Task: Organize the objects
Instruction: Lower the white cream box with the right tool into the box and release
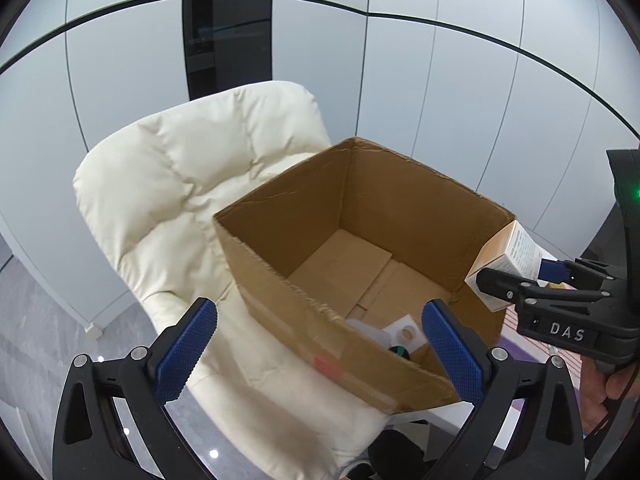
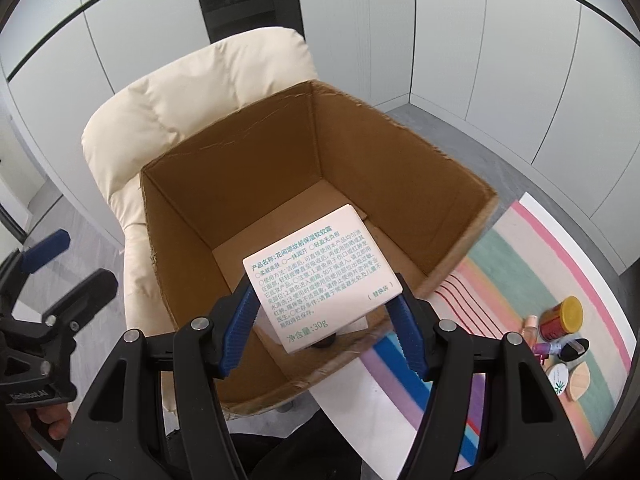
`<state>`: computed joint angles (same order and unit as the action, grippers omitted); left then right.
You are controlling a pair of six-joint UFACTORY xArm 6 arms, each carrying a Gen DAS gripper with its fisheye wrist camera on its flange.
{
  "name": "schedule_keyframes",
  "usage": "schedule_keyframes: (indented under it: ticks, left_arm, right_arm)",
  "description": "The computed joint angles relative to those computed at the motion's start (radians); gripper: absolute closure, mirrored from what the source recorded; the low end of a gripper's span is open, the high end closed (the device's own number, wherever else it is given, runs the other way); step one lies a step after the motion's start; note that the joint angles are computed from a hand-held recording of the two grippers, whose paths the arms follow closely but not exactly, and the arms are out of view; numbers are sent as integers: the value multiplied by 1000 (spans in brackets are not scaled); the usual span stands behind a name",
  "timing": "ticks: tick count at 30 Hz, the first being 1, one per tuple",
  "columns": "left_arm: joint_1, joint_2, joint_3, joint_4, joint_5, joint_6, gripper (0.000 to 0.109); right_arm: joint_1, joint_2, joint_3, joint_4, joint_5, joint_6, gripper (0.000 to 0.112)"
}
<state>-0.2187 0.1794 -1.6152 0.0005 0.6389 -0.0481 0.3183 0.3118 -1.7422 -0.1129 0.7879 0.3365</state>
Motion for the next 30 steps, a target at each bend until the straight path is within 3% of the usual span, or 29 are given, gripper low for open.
schedule_keyframes:
  ticks: [10, 15, 30]
  left_arm:
    - [23, -10, 20, 1, 5, 2, 6]
    - [23, -8, 15, -2, 6, -4, 6]
    - [-6, -1, 0, -9, 5, -1, 6]
  right_arm:
    - [17, 57, -70, 18, 39, -1, 45]
    - [19, 56, -67, -13, 38, 28, 29]
    - [-16, -12, 4, -6, -11, 27, 28]
